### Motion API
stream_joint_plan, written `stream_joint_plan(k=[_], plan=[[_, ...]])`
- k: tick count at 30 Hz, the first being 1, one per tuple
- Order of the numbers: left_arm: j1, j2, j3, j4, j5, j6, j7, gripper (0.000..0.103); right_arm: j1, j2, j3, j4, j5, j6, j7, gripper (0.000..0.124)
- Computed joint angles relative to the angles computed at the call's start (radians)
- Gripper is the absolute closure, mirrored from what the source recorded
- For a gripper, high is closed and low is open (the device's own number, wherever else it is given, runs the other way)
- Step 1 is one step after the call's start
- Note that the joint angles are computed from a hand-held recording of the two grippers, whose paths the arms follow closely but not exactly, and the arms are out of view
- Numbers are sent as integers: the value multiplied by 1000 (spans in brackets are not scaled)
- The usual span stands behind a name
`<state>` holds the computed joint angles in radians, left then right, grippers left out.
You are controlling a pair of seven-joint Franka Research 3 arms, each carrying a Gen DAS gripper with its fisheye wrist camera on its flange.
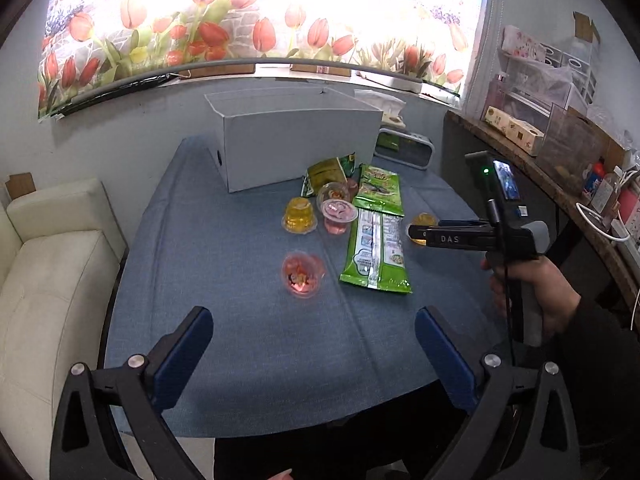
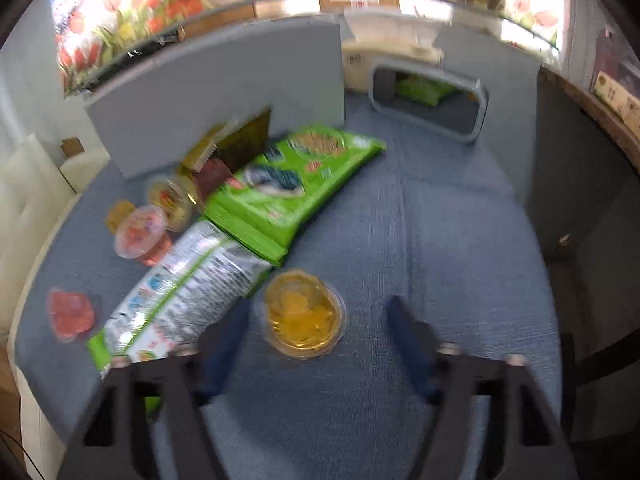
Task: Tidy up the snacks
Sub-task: 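Grasp the yellow jelly cup with the right gripper, then grasp the pink jelly cup with the left gripper while the right gripper holds the yellow cup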
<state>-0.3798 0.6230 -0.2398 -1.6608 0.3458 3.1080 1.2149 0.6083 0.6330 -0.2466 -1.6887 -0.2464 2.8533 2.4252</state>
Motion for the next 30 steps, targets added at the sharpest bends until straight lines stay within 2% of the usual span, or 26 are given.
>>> stream_joint_plan(k=[1,2,5,8,12,16,18,19,23,27,28,30], plan=[[16,3,-18,1,-6,-10,9,0,15,6,-20,1,-19,16,14,62],[14,4,-14,0,-9,-9,6,0,1,7,-5,3,-7,25,-3,73],[27,14,-26,6,-21,-17,9,0,-14,-3,9,-22,26,78,-17,85],[22,33,-25,31,-25,-33,16,0,-7,-19,3,-58,60,122,-23,85],[6,90,-20,121,-19,-98,53,0,39,-53,-38,-131,101,202,-29,85],[17,203,-62,289,-53,-195,136,0,127,-86,-108,-180,124,234,-34,85],[-2,254,-53,379,-73,-251,155,0,154,-113,-121,-215,141,259,-45,85],[-2,289,-65,435,-88,-282,182,0,166,-123,-128,-227,149,267,-53,85],[-17,401,-85,625,-147,-394,285,1,273,-169,-209,-297,178,307,-52,85],[-62,493,-50,797,-186,-486,338,1,350,-198,-264,-345,225,340,-65,85],[-72,515,-41,840,-194,-509,347,2,358,-207,-265,-357,238,352,-73,85],[-88,567,-33,937,-216,-565,370,18,409,-215,-305,-373,259,354,-83,85]])
